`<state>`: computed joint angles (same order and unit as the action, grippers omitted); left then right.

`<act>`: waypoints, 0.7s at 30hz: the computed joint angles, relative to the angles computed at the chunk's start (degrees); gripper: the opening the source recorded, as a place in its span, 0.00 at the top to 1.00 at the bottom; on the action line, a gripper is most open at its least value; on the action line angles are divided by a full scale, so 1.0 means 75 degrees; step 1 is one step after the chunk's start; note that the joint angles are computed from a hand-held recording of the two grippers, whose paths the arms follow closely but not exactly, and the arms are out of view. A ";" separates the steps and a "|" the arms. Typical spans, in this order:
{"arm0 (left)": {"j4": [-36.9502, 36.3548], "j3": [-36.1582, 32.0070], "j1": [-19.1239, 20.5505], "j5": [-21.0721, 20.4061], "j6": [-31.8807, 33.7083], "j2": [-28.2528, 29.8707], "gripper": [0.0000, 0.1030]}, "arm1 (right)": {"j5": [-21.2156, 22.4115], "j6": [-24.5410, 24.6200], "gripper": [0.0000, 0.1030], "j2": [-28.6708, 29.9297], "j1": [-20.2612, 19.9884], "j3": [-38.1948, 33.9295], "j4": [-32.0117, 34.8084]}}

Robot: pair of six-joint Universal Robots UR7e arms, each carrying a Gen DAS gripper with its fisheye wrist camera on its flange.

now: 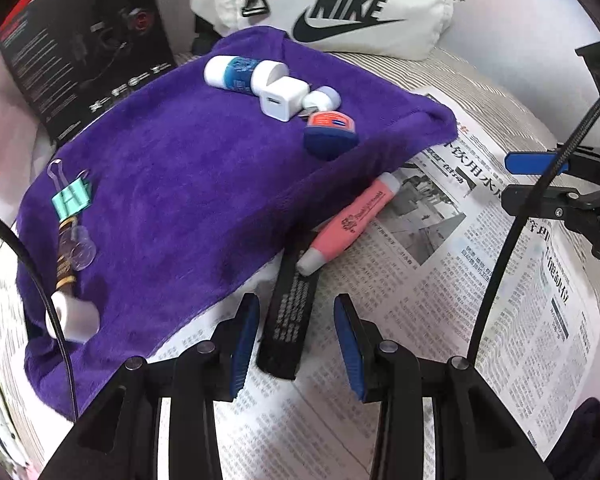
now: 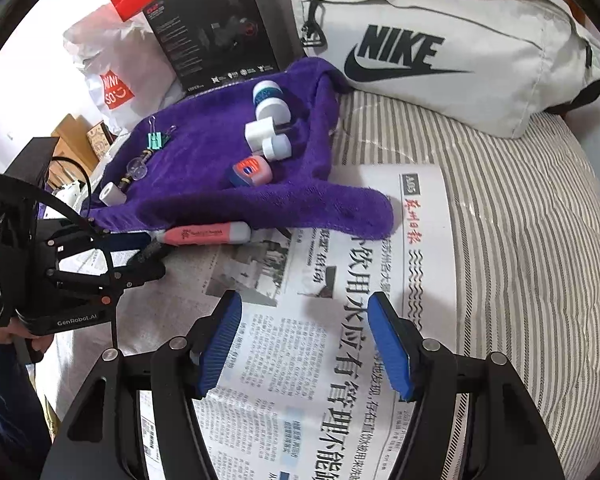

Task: Organize rigid objects
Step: 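Grasp the black rectangular case on the newspaper with the left tool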

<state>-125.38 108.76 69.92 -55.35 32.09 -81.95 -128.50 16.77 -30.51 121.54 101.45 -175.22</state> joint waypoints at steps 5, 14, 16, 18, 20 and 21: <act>0.0095 -0.0104 0.0056 -0.0285 0.0096 0.0039 0.79 | -0.0004 0.0144 0.37 -0.0057 -0.0091 0.0126 0.0043; 0.0222 -0.0046 0.0001 -0.0116 -0.0007 -0.0073 0.78 | 0.0196 0.0053 0.37 -0.0004 -0.0154 0.0124 -0.0006; 0.0088 -0.0010 0.0004 -0.0128 0.0095 -0.0055 0.79 | 0.0258 -0.0002 0.37 0.0034 -0.0132 0.0074 -0.0032; 0.0133 -0.0013 0.0035 -0.0215 0.0157 -0.0106 0.79 | 0.0354 -0.0020 0.37 0.0088 -0.0117 0.0004 -0.0062; 0.0252 0.0004 0.0083 -0.0287 0.0118 -0.0245 0.79 | 0.0409 0.0020 0.37 0.0196 -0.0084 -0.0158 -0.0063; 0.0271 0.0012 0.0127 -0.0298 0.0091 -0.0312 0.79 | 0.0481 0.0017 0.37 0.0254 -0.0074 -0.0254 -0.0045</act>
